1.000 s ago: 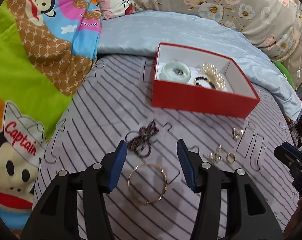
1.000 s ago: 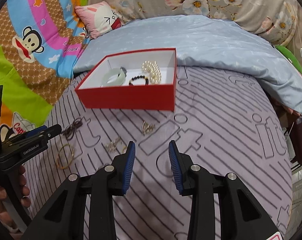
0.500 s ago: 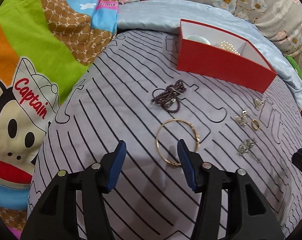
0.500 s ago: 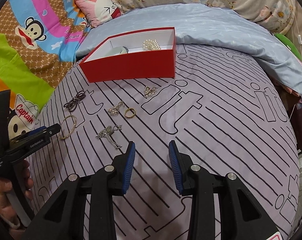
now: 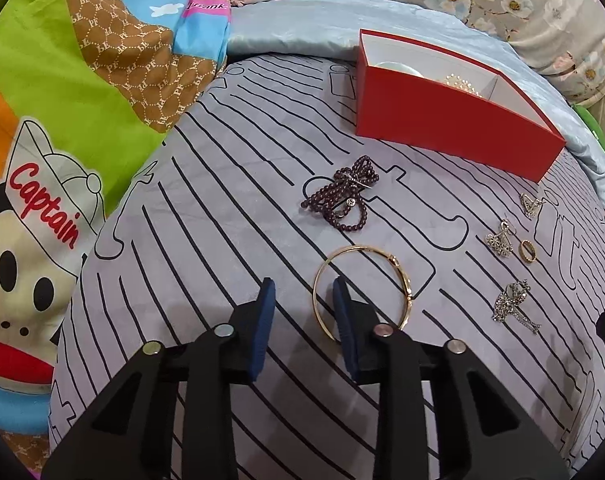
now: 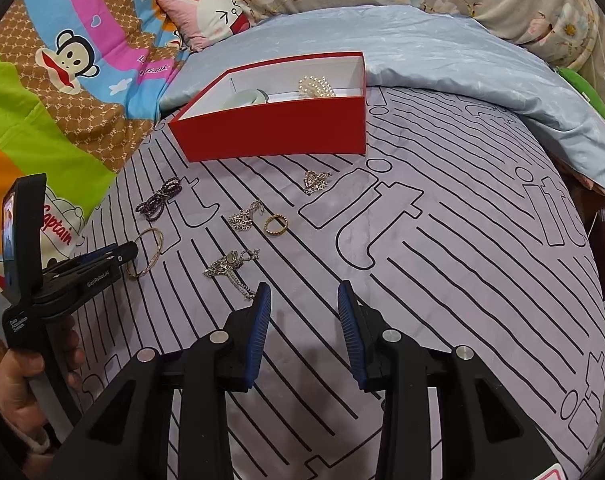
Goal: Organize jewelry
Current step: 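Withdraw both tools from the box toward the gold bangle, then grasp the gold bangle with the left tool while the right tool grasps a silver brooch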
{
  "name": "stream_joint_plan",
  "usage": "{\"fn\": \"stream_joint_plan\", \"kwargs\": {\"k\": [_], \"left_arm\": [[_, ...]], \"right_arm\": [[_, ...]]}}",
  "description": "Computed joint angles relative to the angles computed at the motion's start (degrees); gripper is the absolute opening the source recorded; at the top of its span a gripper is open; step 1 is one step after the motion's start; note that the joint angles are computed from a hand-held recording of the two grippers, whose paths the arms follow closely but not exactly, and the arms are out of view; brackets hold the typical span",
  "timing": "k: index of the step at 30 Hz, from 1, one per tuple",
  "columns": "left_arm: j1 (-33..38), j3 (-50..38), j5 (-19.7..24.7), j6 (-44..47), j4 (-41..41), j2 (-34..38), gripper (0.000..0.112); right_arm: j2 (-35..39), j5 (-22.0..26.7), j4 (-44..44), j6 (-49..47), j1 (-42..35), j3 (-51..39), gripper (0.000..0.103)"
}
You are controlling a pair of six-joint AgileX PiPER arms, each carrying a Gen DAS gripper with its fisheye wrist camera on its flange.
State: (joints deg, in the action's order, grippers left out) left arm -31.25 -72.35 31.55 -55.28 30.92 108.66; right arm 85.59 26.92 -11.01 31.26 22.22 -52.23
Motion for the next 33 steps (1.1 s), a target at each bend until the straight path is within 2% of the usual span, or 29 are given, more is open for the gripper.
{"fn": "stream_joint_plan", "kwargs": {"k": [4,6,9,22,27,33], "left_arm": [[-0.34,-0.36,-0.16,0.23,0.33,0.42,0.013],[-0.31,-0.55,-0.41,1.16,-0.49,0.49,0.005],[-0.01,-0.59,-0.92,2.95,-2.65,0.28,0.001],[0.07,0.68,-2.74,6.62,-7.66,-2.28,0.001],[-0.04,0.15,-2.64,7.64,-8.39,-2.65,0.001],[0.08,-0.14,-2.46,8.36,-8.92,-2.72,0.001]], "right_arm": [[0.47,-0.24,0.47,-0.24,0.13,-0.15,0.034],[0.77,-0.46,1.23,-0.81,0.06,-0.24,0.034],[1.16,-0.7,2.59,-2.03,-0.03,-0.34,0.034],[5.96,-1.6,8.33,-8.0,1.81,-3.48,0.034],[9.11,-2.25,11.3,-11.29,2.61,-5.87,0.031],[12.88,-2.03,13.86,-14.28,3.0,-8.85,0.02]]}}
